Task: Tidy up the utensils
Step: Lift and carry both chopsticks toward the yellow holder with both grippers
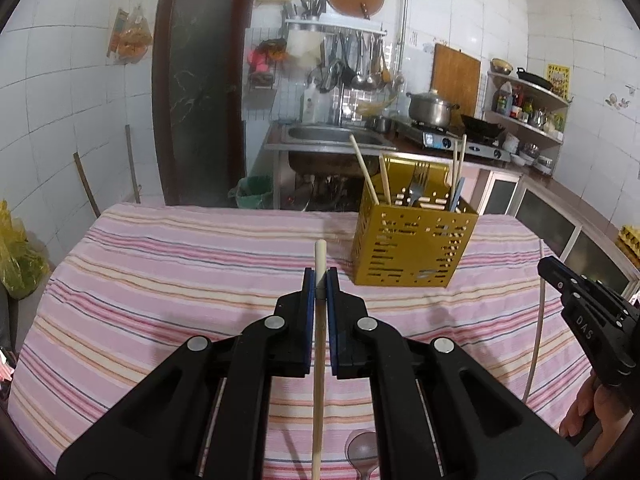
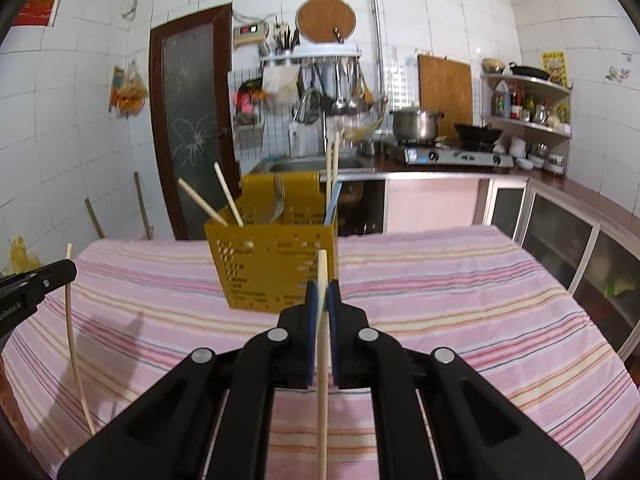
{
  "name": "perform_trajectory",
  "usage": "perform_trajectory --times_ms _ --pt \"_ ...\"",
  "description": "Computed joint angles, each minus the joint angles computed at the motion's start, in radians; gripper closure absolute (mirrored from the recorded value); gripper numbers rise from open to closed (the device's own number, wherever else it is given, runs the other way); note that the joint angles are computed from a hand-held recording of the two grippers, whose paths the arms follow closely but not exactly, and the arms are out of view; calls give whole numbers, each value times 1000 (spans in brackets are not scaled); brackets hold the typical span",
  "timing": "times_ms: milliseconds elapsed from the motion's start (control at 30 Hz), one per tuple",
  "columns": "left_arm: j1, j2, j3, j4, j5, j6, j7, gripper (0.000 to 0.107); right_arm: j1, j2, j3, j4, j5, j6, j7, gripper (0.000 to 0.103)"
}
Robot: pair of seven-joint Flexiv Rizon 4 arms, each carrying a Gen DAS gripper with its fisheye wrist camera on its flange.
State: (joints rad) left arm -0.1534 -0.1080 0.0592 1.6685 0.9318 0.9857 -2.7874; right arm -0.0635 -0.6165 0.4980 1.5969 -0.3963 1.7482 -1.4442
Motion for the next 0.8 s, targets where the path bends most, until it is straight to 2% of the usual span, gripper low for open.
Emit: perform_trajectory --times_ms 100,400,600,800 --pt "-12 10 -3 -5 49 -15 -38 102 14 16 -25 16 7 36 6 97" --pt "-27 48 -35 -3 162 -50 -107 102 112 86 -191 96 -13 183 86 97" --pt "-23 69 -55 4 194 -72 -128 102 149 111 -261 123 -54 233 142 97" --pt "-14 92 -74 6 215 -80 -144 102 151 120 -284 129 -108 249 198 97"
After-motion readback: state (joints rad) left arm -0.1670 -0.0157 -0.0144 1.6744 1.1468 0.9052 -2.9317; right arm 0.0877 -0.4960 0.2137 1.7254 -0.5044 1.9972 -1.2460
